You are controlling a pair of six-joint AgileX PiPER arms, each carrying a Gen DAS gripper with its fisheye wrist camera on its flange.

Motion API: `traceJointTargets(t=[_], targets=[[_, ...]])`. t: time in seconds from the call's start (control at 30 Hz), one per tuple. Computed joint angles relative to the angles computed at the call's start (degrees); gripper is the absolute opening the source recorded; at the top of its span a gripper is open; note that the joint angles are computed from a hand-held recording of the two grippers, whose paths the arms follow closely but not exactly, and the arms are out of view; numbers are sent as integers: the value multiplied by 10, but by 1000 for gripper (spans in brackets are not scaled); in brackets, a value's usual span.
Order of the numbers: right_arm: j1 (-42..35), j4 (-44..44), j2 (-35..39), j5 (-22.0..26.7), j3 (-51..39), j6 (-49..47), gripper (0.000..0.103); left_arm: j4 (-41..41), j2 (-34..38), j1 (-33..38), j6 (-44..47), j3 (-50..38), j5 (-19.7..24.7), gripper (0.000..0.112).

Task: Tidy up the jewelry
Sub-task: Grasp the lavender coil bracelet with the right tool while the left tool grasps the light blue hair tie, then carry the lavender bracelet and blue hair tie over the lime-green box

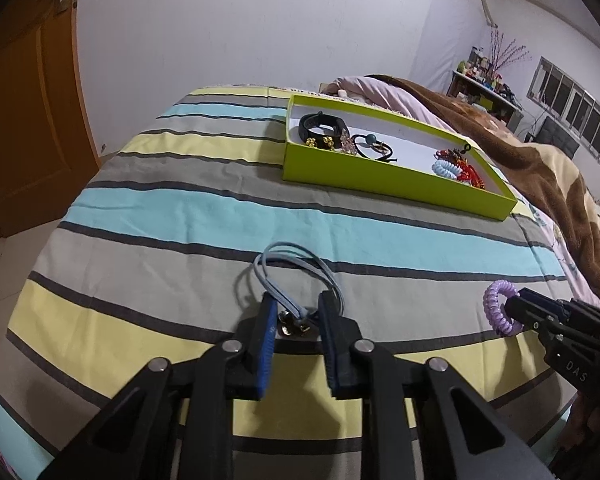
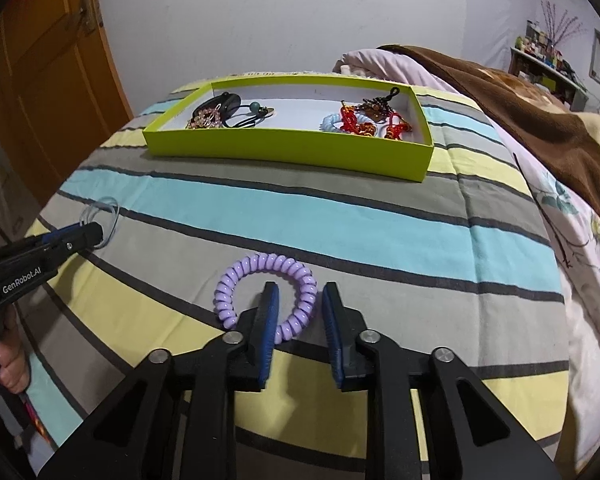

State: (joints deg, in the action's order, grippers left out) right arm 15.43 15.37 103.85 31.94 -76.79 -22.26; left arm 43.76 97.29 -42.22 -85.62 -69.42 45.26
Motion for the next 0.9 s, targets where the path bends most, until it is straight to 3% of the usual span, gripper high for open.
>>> traceJointTargets(t=[0.07,0.63,0.9], targets=[[5,-14,-1,-3,1,9,11,-4,3,0,7,-5,4,19],[-19,55,-30,-14,30,-39,9,58,-27,-23,-19,16,-29,17],[-35,117,-61,-16,51,-92,9,81,-45,-52,-24,9,-16,17]])
